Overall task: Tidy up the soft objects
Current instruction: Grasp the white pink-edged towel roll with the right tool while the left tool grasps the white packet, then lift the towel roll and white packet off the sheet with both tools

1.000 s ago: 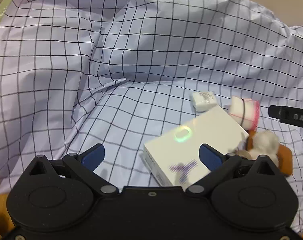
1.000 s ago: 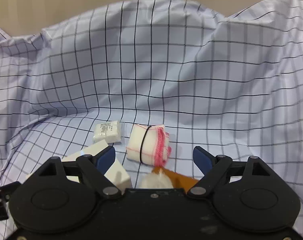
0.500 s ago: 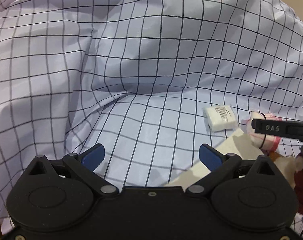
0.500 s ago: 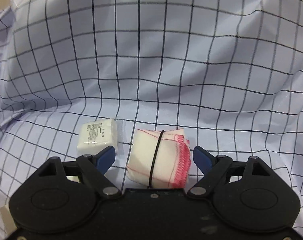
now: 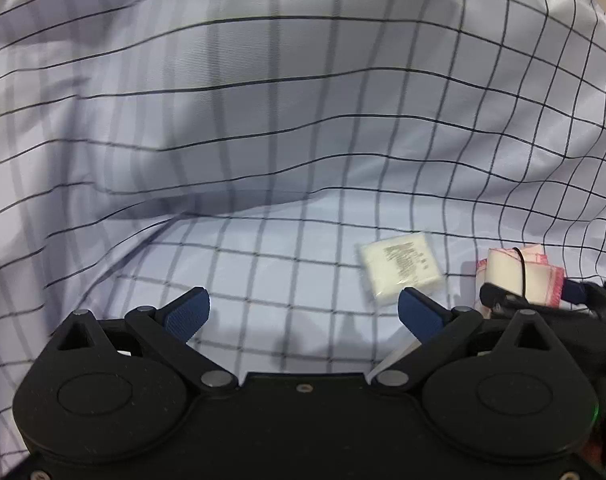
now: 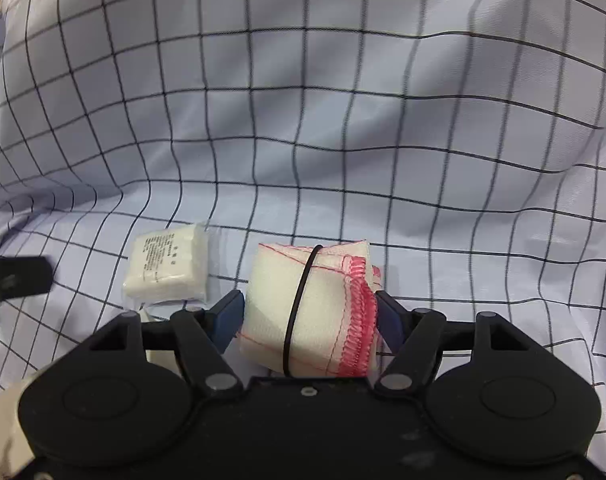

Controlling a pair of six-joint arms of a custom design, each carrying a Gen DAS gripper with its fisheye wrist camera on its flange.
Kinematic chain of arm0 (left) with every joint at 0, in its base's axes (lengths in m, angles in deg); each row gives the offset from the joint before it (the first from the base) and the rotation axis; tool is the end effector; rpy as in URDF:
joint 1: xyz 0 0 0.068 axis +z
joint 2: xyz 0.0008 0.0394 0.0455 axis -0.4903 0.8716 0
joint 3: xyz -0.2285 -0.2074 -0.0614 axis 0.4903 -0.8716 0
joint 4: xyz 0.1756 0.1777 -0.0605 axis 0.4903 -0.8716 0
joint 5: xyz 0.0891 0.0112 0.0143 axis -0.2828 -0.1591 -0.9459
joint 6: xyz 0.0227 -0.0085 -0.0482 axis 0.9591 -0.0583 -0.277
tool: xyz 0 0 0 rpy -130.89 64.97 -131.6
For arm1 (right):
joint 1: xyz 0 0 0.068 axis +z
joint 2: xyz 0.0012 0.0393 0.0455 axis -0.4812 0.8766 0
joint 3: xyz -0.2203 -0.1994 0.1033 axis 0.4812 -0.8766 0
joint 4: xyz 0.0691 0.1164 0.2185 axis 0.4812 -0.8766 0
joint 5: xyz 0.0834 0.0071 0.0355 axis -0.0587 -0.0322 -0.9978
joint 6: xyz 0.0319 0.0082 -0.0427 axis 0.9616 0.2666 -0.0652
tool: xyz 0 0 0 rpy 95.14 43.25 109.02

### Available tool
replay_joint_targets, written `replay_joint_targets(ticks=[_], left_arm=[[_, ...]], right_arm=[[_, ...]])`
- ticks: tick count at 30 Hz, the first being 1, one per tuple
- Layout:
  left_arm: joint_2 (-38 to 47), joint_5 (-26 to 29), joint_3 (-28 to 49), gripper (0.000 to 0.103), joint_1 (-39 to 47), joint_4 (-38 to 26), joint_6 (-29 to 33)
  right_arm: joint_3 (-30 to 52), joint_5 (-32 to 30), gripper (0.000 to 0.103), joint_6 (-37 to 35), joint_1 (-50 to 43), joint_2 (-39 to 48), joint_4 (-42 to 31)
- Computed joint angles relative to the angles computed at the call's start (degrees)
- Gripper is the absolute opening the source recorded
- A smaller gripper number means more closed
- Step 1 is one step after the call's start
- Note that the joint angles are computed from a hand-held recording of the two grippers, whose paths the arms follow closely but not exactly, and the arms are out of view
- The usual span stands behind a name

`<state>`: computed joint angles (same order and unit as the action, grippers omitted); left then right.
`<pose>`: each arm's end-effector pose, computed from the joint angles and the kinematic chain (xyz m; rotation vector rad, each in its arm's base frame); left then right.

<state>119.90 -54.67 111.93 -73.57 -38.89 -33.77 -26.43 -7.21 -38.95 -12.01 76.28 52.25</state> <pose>0.2894 -0.2618 0.2143 -0.0877 2.5627 0.0025 0.2914 0.0838 0.1682 -0.1368 2.5078 0.0481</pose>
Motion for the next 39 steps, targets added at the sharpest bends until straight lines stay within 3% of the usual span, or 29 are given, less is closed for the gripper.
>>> replay_joint_targets(ticks=[11, 20, 23, 28, 39], left_arm=[[14.69, 7.34, 17.96, 0.097, 2.11, -5.87, 2.55], [21.06, 8.42, 24.96, 0.097, 2.64, -9.94, 1.28], [22.86, 9.0, 26.77, 0.092, 2.97, -10.97, 1.39], [23.04, 13.72, 24.5, 0.057, 4.07, -6.95, 1.0], [9.99, 8.22, 4.78, 0.056, 7.03, 3.52, 1.35]], right_arm=[[-2.44, -5.11, 0.069, -3.68, -7.74, -4.56, 1.2], [-3.93, -6.75, 0.069, -4.75, -10.81, -5.89, 1.17], [-4.06, -6.14, 0.069, -4.74, -10.63, -5.47, 1.79], [-4.17, -5.53, 0.069, -4.73, -10.49, -6.36, 1.28], [-1.62, -2.21, 0.069, -2.42, -5.26, -6.59, 0.1]])
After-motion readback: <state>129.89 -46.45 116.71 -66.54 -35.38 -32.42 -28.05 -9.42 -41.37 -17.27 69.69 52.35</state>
